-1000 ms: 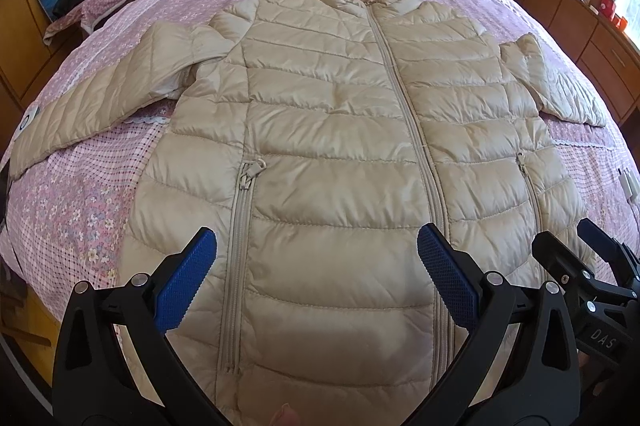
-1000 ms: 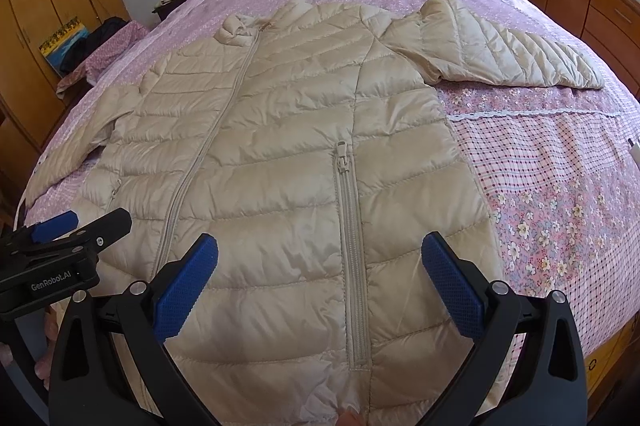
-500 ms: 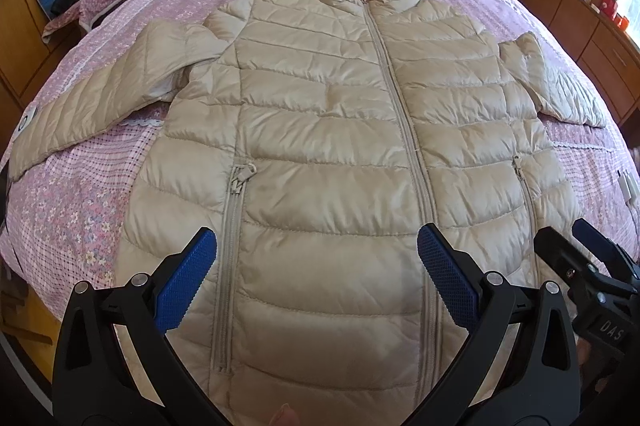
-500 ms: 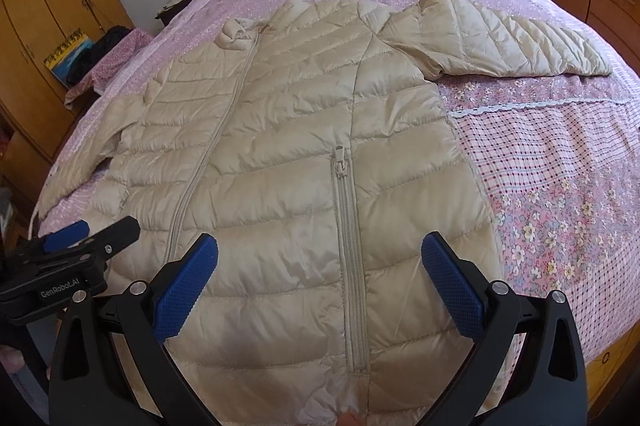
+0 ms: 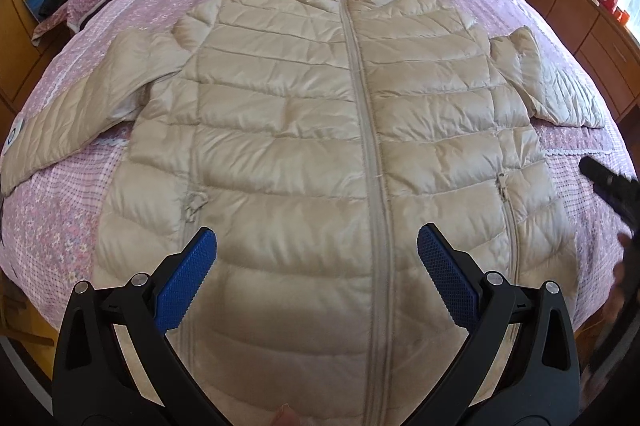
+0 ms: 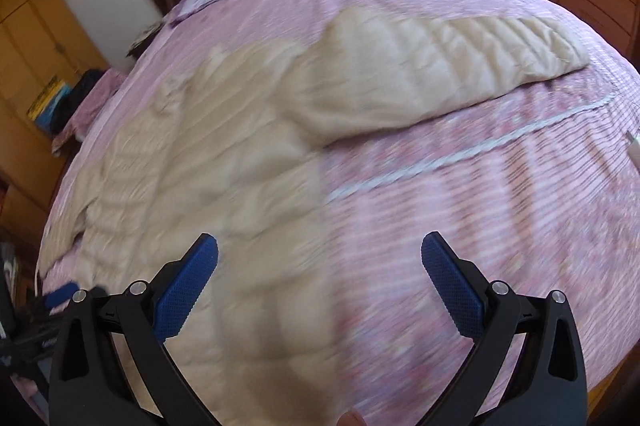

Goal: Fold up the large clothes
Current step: 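Move the right tool to the jacket sleeve and close on its cuff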

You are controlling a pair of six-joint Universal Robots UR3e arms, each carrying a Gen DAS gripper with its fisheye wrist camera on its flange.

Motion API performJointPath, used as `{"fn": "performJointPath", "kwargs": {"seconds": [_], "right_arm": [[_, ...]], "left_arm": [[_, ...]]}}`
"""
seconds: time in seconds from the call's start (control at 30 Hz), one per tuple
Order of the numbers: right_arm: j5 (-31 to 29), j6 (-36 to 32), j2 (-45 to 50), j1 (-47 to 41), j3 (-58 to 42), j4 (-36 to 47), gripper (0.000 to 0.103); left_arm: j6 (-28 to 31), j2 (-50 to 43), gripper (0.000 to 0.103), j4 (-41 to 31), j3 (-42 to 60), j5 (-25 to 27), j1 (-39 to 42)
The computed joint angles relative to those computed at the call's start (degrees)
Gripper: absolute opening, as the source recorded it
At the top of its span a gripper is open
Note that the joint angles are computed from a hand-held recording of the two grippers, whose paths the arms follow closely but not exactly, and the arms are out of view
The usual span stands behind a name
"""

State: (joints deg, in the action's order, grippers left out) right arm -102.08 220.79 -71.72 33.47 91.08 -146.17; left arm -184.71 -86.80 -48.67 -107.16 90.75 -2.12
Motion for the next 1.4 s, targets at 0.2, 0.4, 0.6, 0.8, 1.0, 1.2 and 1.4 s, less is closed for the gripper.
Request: {"fn": "performJointPath", "kwargs": {"seconds": [0.2,0.4,0.6,0.8,1.0,1.2,1.4], "right_arm": [[10.2,-4.5,-6.9,-16.0,11.6,-5.9,0.098],[18.2,-6.5,-8.8,-30.1,16.0,-9.9,0.098],[23.7,-7.4,-5.3,-38.2,13.5,-10.1,0.098],[26.6,-5.6,-1.1,-43.1,10.9,-10.5,0.098],[29.3,-5.6,3.9,-45.6,9.8,-13.6,0.099],[29.0,-7.7,3.4,-44.5,8.1,-10.0,0.098],[31.9,-7.6,3.6,-44.0,5.7,-10.6,0.066]], "left_arm": [[-1.7,-4.9,0.100,-1.7,4.5,1.7,-2.9],[-2.8,-8.6,0.100,-3.1,7.1,3.4,-4.4],[-3.6,-10.5,0.100,-2.9,7.2,4.8,-5.4],[-3.8,-11.5,0.100,-2.9,7.5,6.2,-6.6],[-4.5,-11.9,0.100,-2.4,6.6,5.3,-6.6],[-3.9,-13.0,0.100,-0.8,5.5,4.2,-5.9],[-3.6,-15.1,0.100,-3.5,8.4,4.0,-5.5]]}}
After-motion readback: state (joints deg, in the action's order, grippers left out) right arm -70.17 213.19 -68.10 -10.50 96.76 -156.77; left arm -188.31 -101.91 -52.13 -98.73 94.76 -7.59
